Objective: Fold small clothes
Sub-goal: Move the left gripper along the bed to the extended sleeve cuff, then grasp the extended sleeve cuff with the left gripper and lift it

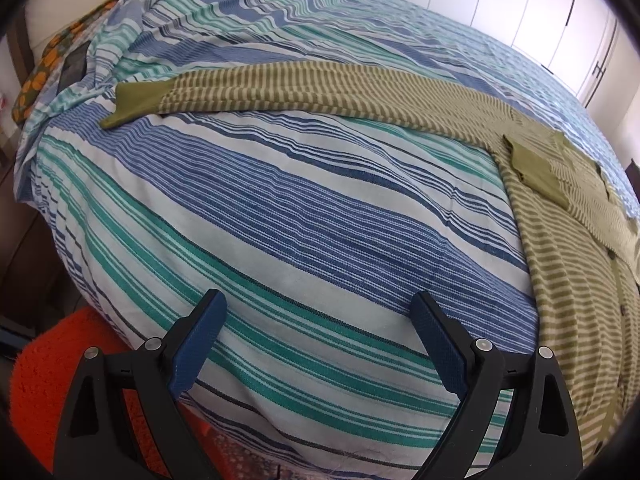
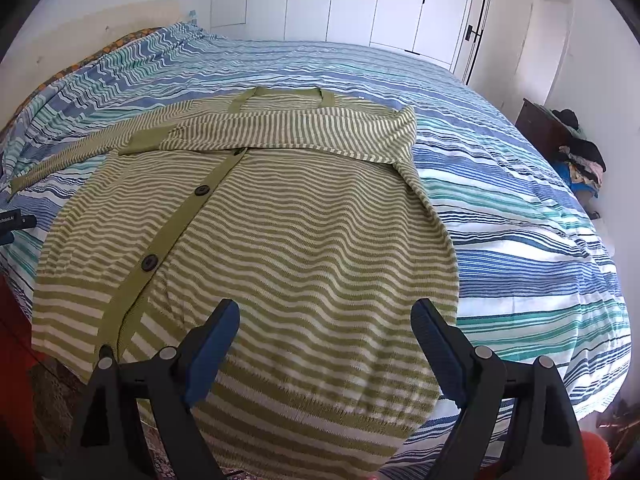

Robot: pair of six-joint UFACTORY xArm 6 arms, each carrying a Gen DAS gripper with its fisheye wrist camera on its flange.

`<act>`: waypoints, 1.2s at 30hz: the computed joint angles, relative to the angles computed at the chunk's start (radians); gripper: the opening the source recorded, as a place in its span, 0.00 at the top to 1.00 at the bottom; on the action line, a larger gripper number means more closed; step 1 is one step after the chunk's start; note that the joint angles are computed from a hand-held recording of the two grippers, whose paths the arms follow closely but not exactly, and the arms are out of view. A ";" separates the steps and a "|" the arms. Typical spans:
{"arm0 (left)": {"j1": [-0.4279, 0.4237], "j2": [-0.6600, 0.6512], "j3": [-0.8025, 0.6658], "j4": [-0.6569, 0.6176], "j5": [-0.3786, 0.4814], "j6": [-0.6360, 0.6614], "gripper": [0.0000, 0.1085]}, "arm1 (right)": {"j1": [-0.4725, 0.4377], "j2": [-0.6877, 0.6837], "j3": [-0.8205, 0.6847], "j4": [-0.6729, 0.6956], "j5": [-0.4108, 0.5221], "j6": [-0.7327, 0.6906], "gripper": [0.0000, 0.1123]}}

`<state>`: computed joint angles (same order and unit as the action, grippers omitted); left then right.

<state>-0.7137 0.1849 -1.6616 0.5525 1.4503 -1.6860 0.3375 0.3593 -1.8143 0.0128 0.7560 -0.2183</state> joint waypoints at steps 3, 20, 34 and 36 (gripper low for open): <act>0.006 -0.008 0.011 -0.008 -0.014 -0.001 0.13 | 0.000 0.004 -0.005 0.001 0.004 0.000 0.23; 0.415 -0.825 0.923 0.106 -0.657 -0.633 0.25 | 0.014 0.036 -0.042 -0.019 0.037 0.006 0.23; 0.598 -0.786 0.947 0.036 -0.779 -0.541 0.73 | 0.032 0.076 -0.090 -0.048 0.087 0.006 0.23; 0.623 -0.766 0.930 -0.053 -0.767 -0.438 0.97 | 0.031 0.077 -0.092 -0.045 0.091 0.008 0.23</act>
<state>-0.0909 -0.5816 -0.7312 0.4993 0.6835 -2.1242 0.3689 0.4360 -1.9058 -0.0321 0.8466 -0.2106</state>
